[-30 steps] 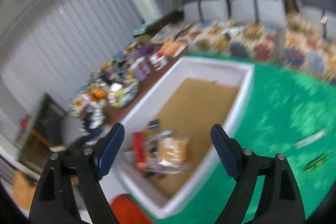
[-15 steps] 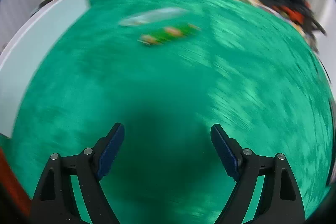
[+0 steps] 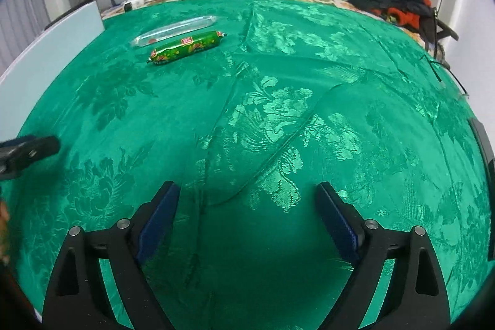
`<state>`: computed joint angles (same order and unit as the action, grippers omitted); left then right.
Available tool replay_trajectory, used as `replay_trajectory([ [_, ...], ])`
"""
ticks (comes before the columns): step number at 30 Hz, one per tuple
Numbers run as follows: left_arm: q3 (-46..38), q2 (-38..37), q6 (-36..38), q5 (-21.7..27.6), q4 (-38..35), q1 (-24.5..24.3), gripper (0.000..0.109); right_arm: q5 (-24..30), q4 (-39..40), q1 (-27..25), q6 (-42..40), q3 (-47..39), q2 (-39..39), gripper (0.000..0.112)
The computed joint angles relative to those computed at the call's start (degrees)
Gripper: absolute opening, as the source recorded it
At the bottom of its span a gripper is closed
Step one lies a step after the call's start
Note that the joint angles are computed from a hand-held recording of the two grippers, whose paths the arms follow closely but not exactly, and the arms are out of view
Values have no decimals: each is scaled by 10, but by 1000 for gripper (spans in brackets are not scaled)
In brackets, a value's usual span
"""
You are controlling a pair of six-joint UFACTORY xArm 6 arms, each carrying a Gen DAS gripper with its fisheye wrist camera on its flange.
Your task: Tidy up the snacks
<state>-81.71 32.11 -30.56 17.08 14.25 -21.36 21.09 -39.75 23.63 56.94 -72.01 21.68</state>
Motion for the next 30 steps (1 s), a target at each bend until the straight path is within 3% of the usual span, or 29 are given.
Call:
replay_trajectory([
  [3, -41, 27, -86, 25, 123, 5, 103, -2, -2, -1, 2, 5, -4, 92],
  [4, -32, 25, -102, 7, 147, 8, 103, -2, -2, -1, 2, 5, -4, 92],
  [30, -33, 26, -117, 12, 159, 9, 103, 2, 2, -1, -1, -3, 3, 94],
])
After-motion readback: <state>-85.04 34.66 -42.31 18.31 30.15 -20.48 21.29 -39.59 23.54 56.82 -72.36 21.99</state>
